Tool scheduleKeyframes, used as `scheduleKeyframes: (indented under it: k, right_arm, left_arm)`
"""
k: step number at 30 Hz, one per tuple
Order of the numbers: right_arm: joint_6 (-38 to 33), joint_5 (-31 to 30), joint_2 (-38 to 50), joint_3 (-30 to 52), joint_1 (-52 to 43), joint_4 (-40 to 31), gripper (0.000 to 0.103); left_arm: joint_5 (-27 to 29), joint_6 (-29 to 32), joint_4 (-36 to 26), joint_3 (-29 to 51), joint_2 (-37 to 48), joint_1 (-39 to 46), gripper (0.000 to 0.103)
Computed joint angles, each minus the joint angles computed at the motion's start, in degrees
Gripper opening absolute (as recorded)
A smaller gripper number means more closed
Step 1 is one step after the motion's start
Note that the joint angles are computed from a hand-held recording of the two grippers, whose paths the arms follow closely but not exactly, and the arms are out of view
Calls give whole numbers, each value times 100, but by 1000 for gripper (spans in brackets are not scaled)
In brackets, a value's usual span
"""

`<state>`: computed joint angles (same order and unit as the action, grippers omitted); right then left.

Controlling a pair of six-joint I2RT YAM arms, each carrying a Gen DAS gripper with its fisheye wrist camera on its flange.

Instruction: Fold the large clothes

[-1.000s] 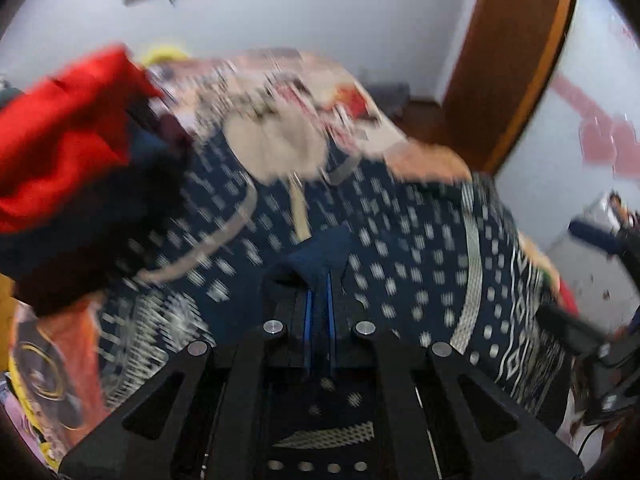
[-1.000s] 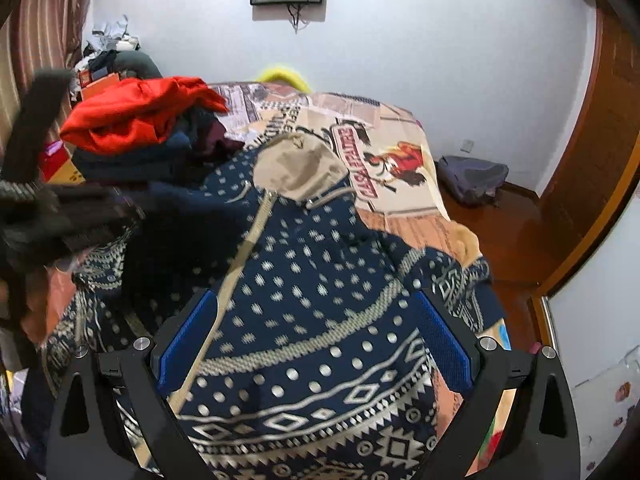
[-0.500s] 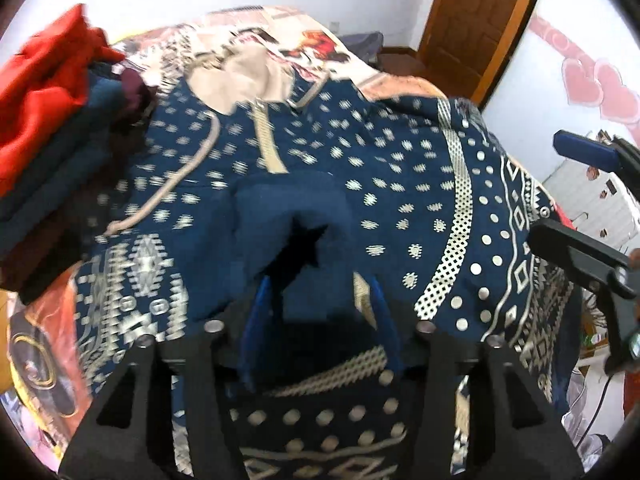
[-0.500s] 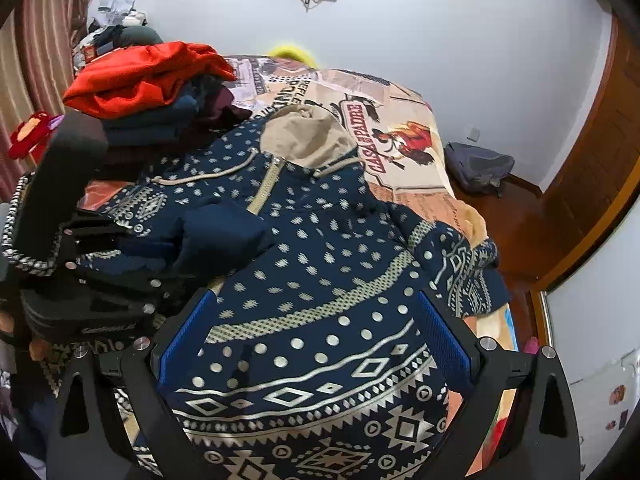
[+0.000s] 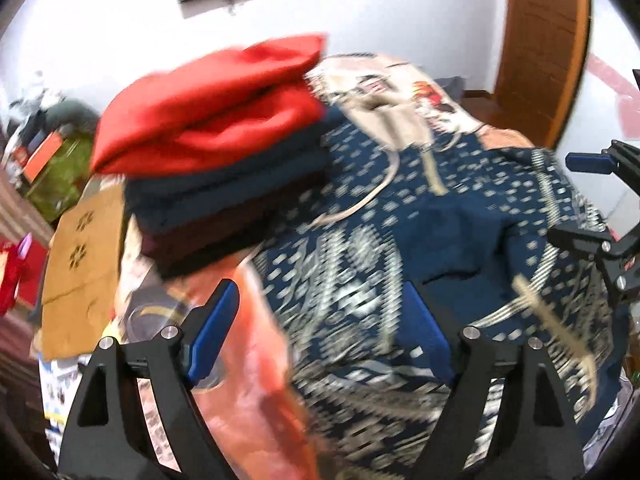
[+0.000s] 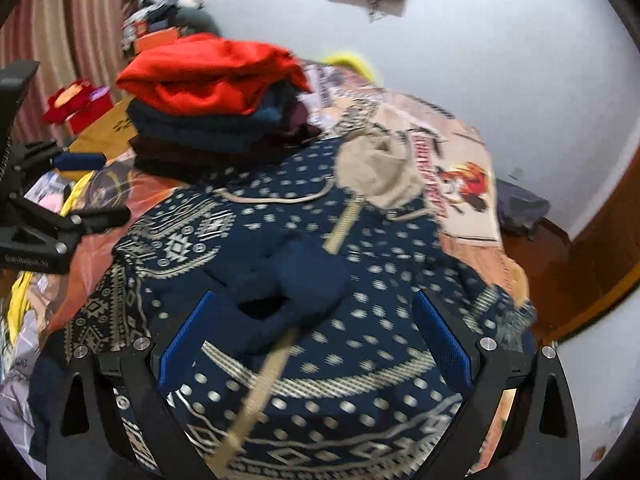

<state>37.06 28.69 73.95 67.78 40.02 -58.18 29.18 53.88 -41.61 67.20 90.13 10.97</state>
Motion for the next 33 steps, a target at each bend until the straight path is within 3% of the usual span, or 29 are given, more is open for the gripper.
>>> scheduleKeyframes:
  k: [9,14,17,19,24,26,27,28,33]
  right_arm:
    - [-730,-859,1402,503,-280,507,95]
    - [-1052,-889,2117,747,-253,602,92]
    - [-1260,-834,2443,840,-250,605,77]
    - [-1425,-804,2606,868,-251,606,60]
    - [-1521,-840,2573,606,-262,938,51]
    - [-1397,-642,2620,665,-235,851,32]
    - [-1329,-494,2676,706,-228,784,16]
    - [-1290,-432,2697,710,-238,767,11]
    - [-1046,-298,2183,485,-337,851,9]
  left_arm:
    - [-317,292,199,168,1106,623,83]
    - [-525,198,403,7,1462,573,83]
    - [-631,63,567,-28,1675,513,83]
    - [-710,-88,685,-44,1799,453,83]
    - [-651,-547,791,-8,2029,387,83]
    - [-619,-736,793,11,2044,361,83]
    - [-608,-832,792,33,2061,353,83]
    - [-599,-923,771,66,2086,347,83]
    - [-679,-1079,849,33,2055,319,83]
